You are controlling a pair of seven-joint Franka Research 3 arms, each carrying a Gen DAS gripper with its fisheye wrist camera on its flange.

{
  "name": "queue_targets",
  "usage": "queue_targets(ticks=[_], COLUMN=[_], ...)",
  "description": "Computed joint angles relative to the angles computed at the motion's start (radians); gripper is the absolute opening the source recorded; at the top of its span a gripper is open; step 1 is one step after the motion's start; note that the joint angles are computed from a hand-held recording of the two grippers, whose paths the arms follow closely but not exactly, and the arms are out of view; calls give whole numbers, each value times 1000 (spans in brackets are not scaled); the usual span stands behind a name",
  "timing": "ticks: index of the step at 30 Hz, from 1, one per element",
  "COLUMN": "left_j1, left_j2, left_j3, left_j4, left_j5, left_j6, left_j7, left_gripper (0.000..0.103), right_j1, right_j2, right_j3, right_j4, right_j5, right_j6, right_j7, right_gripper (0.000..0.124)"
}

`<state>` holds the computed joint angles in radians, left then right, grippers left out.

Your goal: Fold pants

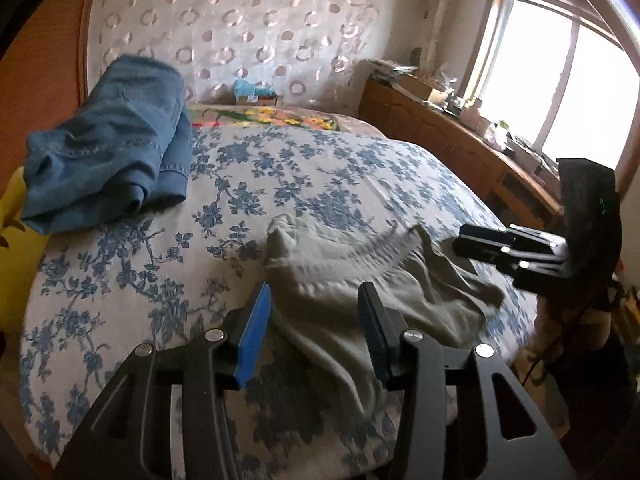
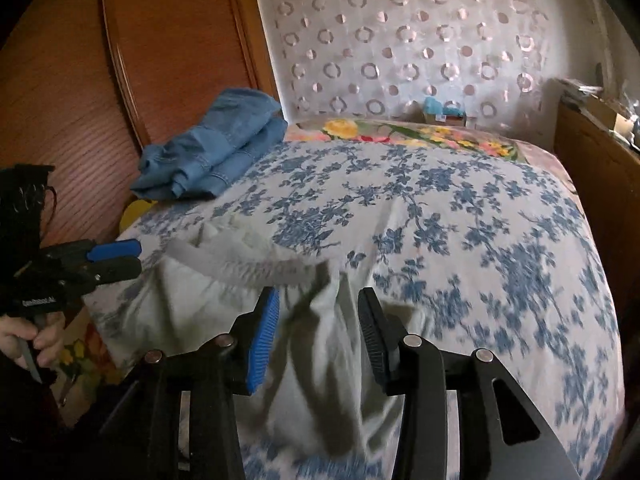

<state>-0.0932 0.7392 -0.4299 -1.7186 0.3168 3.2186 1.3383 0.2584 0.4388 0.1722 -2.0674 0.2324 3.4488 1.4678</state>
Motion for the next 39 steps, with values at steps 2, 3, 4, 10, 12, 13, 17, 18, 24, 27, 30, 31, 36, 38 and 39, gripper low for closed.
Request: queue_targets(ticks=[2, 3, 4, 10, 12, 13, 17, 18, 24, 27, 30, 31, 36, 38, 39], left_j1=[-20, -33, -49, -103, -114, -116, -135, -147, -125, -131, -148, -147, -180, -174, -175], left_j2=[34, 39, 44, 46, 49, 51, 44, 40, 10, -10, -27, -28, -12, 15, 31], left_j3=[18, 32, 49, 113, 127, 129, 154, 169, 146, 153, 175, 172, 189, 168, 161], left_j4=[59, 71, 82, 78, 79, 82, 75, 70, 16, -5, -17, -12, 64, 119, 149], left_j5=[-14, -20, -24, -25, -14, -11, -3, 3, 57, 72, 76, 82, 98, 113, 114], left_j6=[-49, -61, -71, -52, -40, -39, -22, -6, 87, 126, 172, 184, 156, 117, 97], left_j7=[-8, -10, -12, -12, -9, -8, -14, -17, 1, -7, -26, -30, -36, -23, -18], left_gripper=[46, 46, 46, 46, 46, 43, 28, 27, 14, 12, 11, 11, 11, 11, 11], right_j1=[52, 81, 104, 113, 122, 127, 105, 89, 45, -57, -15, -10, 75, 143, 176], right_j2=[37, 53, 61, 122, 136, 143, 180, 180, 155, 123, 92, 79, 17, -4, -2], right_j3=[-58, -90, -114, -127, -137, -143, -131, -113, -44, 72, 33, 30, -45, -98, -123], right_j4=[64, 91, 110, 208, 233, 248, 311, 311, 234, 149, 89, 64, -20, -34, -25], right_j5=[27, 42, 55, 67, 61, 60, 58, 58, 60, 20, 29, 27, 96, 194, 250], right_j6=[-55, -80, -103, -186, -190, -201, -262, -258, -114, 5, 98, 129, 219, 220, 214], right_j7=[-18, -27, -33, -58, -67, -69, -70, -78, -119, -108, -82, -69, -71, -126, -162], right_gripper=[43, 43, 43, 43, 43, 43, 40, 30, 5, 5, 5, 5, 5, 5, 5])
